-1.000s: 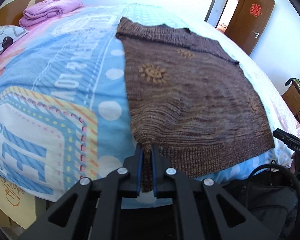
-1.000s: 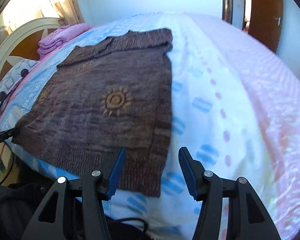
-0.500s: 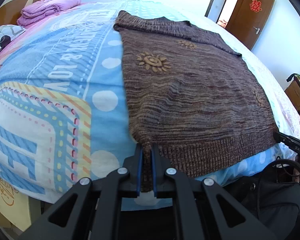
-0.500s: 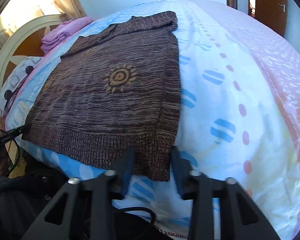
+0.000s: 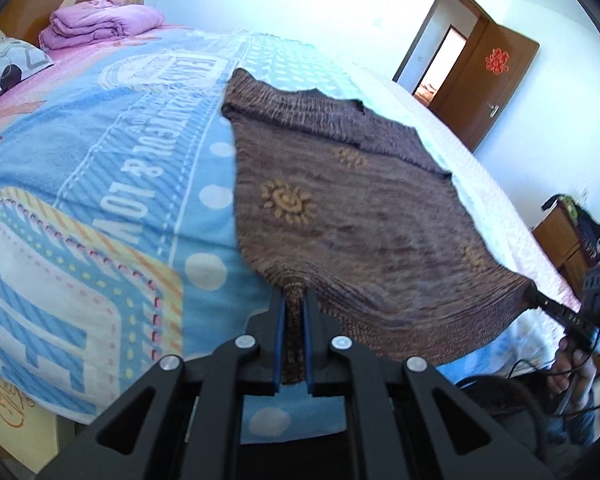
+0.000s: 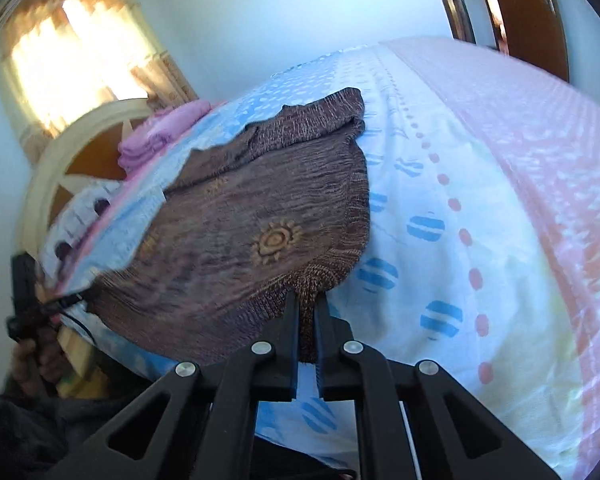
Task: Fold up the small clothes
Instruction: 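Lift the held hem with both grippers and fold it over toward the collar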
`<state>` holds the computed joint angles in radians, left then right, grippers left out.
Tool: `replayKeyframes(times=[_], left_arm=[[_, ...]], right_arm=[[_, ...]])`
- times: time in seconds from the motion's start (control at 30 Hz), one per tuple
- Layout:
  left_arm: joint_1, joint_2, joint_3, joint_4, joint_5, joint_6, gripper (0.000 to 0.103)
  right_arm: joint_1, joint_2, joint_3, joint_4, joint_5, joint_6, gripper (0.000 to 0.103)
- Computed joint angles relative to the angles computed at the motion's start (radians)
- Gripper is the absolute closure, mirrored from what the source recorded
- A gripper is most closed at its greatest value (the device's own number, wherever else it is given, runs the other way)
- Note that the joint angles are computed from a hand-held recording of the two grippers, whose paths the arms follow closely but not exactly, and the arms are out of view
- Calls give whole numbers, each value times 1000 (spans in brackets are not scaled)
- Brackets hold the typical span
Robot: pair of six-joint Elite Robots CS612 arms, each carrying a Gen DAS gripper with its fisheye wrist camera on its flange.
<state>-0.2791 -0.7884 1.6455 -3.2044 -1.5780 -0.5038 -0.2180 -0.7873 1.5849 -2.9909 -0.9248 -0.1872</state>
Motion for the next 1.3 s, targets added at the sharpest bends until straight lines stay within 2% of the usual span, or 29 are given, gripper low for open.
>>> replayKeyframes(times=[0.3, 0.63, 0.87, 1.03, 1.3], left_arm=[[5, -14, -23, -85, 24, 36, 95], [19, 6, -67, -134, 25, 24, 95], [28, 27, -129, -145, 42, 23, 95], [36, 54, -193, -138, 61, 23, 95], [60, 113, -344, -62, 80, 27, 95]], right_arm=[[9, -19, -19, -145, 40, 47, 98], [24, -4, -80, -186, 27, 73, 98], [35, 29, -161, -199, 43, 125, 98], [51, 59, -241, -203, 28, 146, 98], [77, 129, -421, -124, -21, 155, 98]])
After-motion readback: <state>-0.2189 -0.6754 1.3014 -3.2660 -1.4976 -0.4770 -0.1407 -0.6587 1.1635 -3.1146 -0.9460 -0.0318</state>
